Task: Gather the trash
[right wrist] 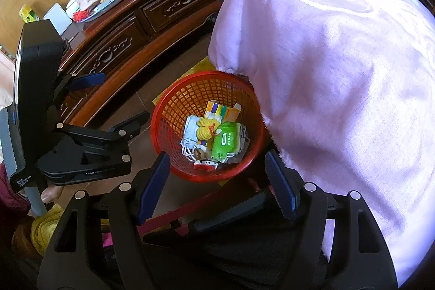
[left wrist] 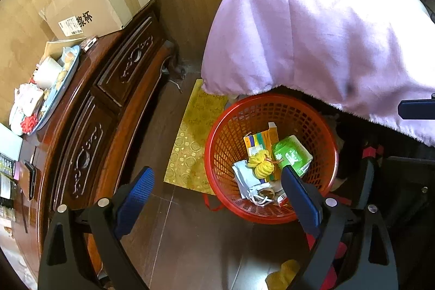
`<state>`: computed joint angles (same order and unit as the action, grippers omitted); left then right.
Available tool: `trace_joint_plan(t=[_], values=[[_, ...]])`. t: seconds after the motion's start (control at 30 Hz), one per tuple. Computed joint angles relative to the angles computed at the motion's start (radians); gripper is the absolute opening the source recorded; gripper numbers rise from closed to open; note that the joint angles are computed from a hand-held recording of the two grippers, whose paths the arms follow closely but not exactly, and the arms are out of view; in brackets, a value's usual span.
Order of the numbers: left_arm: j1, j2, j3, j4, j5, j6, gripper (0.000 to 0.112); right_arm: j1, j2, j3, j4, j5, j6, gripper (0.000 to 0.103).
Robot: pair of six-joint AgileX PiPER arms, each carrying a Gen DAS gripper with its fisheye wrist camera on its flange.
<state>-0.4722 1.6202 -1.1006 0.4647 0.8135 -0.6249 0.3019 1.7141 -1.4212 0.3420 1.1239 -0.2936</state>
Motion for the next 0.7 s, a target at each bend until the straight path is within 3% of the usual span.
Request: trace_joint_plan(t=[0.7], values=[[-0.013,0.003,-0.002,0.014,0.006,-0.019,0.092,0.0,-0.001,0.002,0.001,0.0,0.001,0.071]])
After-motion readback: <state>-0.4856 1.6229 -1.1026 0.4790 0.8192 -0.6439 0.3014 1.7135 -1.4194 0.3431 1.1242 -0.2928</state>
